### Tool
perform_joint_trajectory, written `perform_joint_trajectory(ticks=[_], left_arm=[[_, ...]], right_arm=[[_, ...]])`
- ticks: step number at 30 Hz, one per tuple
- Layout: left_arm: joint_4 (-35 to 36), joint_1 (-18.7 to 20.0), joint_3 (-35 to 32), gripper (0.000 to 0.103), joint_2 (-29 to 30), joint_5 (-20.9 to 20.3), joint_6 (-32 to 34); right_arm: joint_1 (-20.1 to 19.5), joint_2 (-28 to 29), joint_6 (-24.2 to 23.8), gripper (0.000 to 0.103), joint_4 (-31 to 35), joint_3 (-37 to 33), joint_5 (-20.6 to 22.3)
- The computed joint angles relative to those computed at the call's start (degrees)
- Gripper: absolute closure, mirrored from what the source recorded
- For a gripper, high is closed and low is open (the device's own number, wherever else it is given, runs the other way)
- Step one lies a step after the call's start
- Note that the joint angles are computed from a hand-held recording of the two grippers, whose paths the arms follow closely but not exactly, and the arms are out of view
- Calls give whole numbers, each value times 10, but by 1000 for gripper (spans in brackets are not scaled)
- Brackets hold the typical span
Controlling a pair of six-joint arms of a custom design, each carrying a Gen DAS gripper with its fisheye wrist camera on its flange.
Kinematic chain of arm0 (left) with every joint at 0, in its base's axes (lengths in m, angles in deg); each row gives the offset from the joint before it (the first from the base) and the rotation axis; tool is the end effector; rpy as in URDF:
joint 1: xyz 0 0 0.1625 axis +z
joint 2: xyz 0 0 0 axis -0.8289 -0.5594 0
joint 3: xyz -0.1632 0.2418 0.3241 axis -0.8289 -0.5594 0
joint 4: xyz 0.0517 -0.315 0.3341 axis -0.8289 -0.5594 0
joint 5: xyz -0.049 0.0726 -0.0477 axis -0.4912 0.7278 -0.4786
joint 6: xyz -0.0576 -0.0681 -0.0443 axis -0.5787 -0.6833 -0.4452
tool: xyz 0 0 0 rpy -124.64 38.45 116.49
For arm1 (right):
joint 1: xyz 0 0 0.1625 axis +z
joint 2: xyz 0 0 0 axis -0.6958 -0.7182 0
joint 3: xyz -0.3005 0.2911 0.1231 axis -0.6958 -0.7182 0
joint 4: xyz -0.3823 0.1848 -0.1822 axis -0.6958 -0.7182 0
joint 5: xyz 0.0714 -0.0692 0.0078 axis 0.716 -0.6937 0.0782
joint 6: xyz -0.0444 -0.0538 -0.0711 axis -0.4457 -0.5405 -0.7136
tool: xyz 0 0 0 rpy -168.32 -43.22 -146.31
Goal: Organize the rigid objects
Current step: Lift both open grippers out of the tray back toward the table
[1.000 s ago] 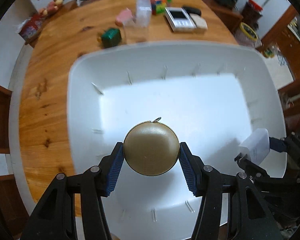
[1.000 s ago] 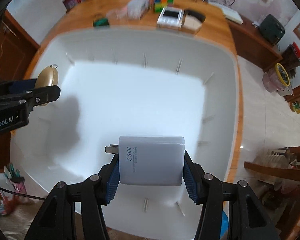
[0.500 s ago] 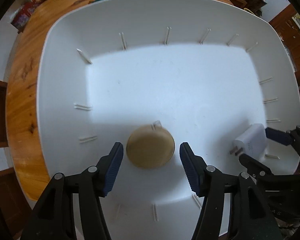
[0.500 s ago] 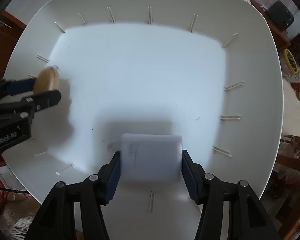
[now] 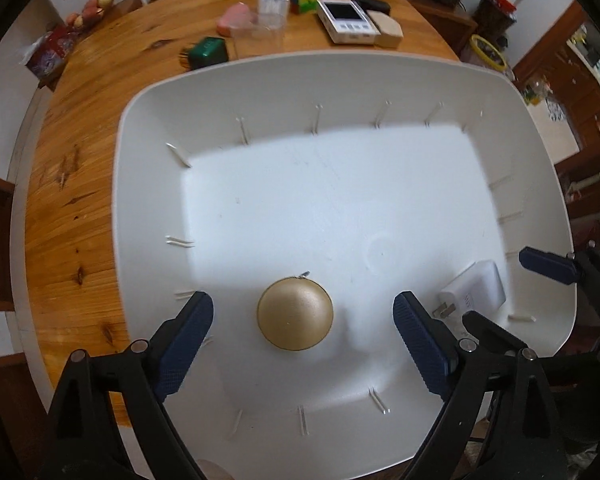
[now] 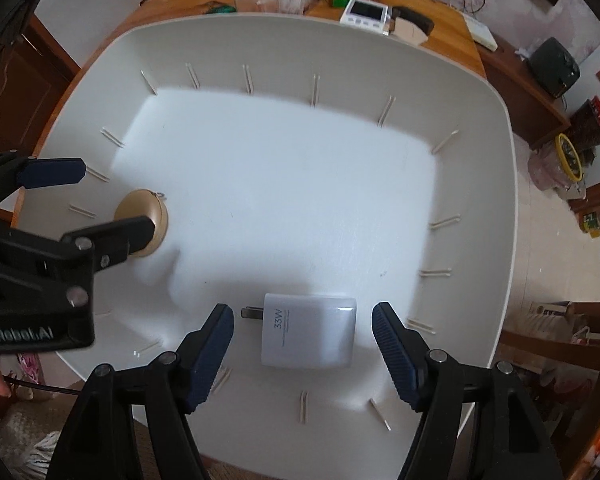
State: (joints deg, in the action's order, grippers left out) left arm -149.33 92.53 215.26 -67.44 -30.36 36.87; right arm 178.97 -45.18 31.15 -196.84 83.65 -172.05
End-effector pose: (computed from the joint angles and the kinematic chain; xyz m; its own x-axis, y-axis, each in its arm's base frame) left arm -0.1208 -0.3160 0.3052 -0.7296 0.2738 -0.6267 0.3099 0.9492 0.0539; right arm 0.3801 -0.2764 0.0366 -0.6897 -0.2203 0.6898 -0.2745 0.9610 0.0325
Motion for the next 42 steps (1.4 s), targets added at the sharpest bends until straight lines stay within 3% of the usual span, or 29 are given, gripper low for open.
perform_joint_trajectory(ticks=[6, 8, 19, 29, 36, 42], left_arm=[[22, 10, -14, 10, -11, -11, -26], [13, 28, -33, 10, 14, 0, -10], [45, 0, -55, 10, 9, 29, -40], [21, -5, -90, 10, 15, 41, -49], [13, -32, -122, 11, 25, 90, -65], [4, -50, -155, 11, 48, 137, -54]], right_arm=[[17, 10, 14, 31, -5, -5, 0], [20, 8, 15, 31, -7, -5, 1], [12, 4, -22, 30, -42, -9, -15], [22, -3, -49, 31, -75, -21, -47], [29, -42, -60, 31, -124, -31, -71], [47, -58, -105, 31, -162, -58, -112]])
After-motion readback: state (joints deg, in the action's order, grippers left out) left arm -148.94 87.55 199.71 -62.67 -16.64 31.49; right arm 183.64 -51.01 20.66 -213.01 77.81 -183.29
